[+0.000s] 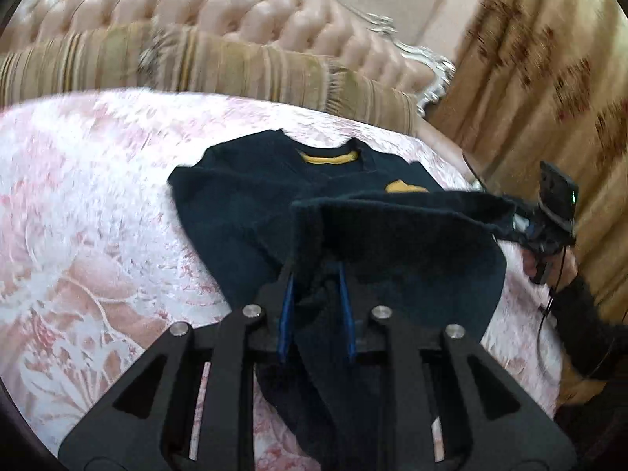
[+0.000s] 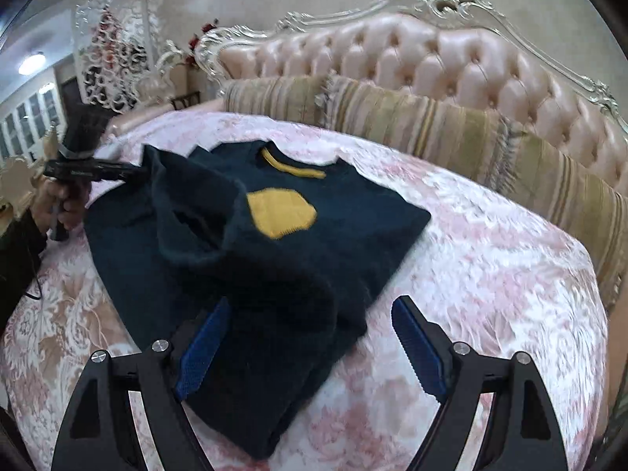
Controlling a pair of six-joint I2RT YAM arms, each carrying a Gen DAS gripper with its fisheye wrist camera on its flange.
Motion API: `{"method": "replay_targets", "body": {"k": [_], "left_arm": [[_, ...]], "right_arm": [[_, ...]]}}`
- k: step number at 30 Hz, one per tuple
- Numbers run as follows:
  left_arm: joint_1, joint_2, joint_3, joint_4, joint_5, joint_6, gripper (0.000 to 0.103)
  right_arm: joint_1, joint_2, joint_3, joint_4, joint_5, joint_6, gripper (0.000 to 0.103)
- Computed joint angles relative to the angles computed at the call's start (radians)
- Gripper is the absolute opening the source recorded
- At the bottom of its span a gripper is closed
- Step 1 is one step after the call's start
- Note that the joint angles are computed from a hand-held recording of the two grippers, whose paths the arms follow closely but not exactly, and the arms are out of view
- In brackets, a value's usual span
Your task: Fold clothes
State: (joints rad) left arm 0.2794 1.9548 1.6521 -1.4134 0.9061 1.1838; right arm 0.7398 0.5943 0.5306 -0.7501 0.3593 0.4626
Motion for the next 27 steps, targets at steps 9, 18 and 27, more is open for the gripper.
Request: {"method": "replay_targets", "body": {"k": [9, 18, 27], "left_arm": [[0.015, 0.001, -0.004, 0.044, 0.043, -0.073, 0.059], [-0.008, -0.093, -0.12, 0.113, 0.002, 0.014, 0.059], [-0.016, -0.129, -0.154, 0.148, 0.002, 0.032, 0.037]], "right_arm": [[-0.031, 0.102, -0.005, 0.106, -0.025, 0.013, 0.035], [0.071, 0.208, 0.038, 0.058, 0.146, 0.171, 0.033], [0.036, 0.192, 0.006, 0.077, 0.159, 0.175, 0.065]]}}
